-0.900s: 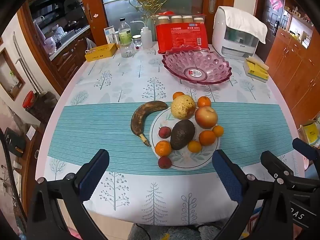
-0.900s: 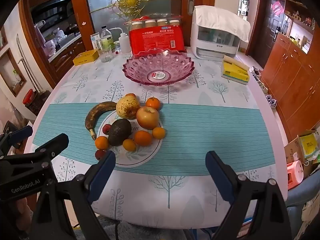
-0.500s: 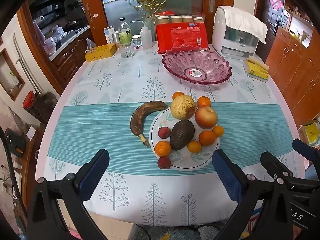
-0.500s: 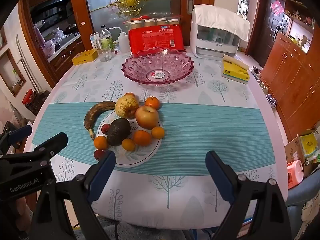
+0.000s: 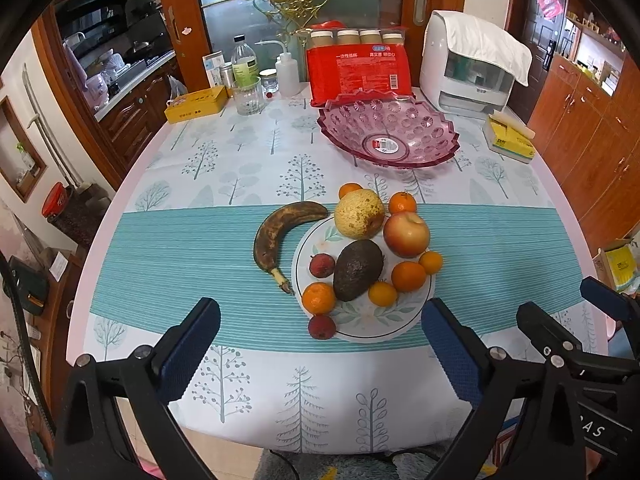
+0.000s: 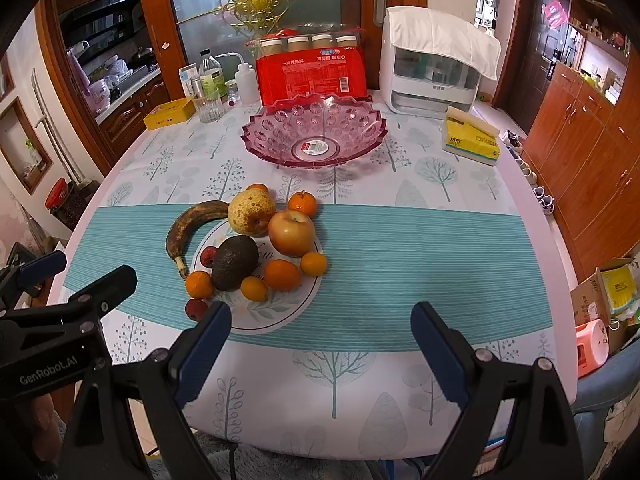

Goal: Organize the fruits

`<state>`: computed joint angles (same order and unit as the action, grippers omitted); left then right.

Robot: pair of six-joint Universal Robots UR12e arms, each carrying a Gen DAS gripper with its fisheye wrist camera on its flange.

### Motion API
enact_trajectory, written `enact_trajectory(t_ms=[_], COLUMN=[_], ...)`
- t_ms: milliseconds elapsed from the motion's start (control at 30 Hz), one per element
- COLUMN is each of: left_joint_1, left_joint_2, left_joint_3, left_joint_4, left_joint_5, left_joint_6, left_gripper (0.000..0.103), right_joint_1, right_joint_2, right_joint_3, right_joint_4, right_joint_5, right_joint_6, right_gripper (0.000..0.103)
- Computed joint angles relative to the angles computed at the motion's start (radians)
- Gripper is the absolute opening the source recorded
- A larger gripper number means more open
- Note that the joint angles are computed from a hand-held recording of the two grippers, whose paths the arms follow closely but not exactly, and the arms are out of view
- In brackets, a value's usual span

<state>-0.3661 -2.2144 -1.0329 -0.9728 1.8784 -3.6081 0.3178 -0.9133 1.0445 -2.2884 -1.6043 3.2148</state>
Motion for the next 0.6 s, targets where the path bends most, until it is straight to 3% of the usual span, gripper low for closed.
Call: enact_trajectory(t_ms=[600], left_joint_1=[-0.001], left_joint_2=[-0.014], left_joint_3=[0.031], left_joint_4=[-0.026], left_joint_5=[-0.009], left_joint_6=[0.000], left_gripper=[0.096], right_joint_1=[-0.003], right_joint_2=[0.010], right_joint_3=[-0.014], right_joint_4=[0.004], right_joint_5=[0.006], right_joint_6=[-0.001], right_gripper=[0.092])
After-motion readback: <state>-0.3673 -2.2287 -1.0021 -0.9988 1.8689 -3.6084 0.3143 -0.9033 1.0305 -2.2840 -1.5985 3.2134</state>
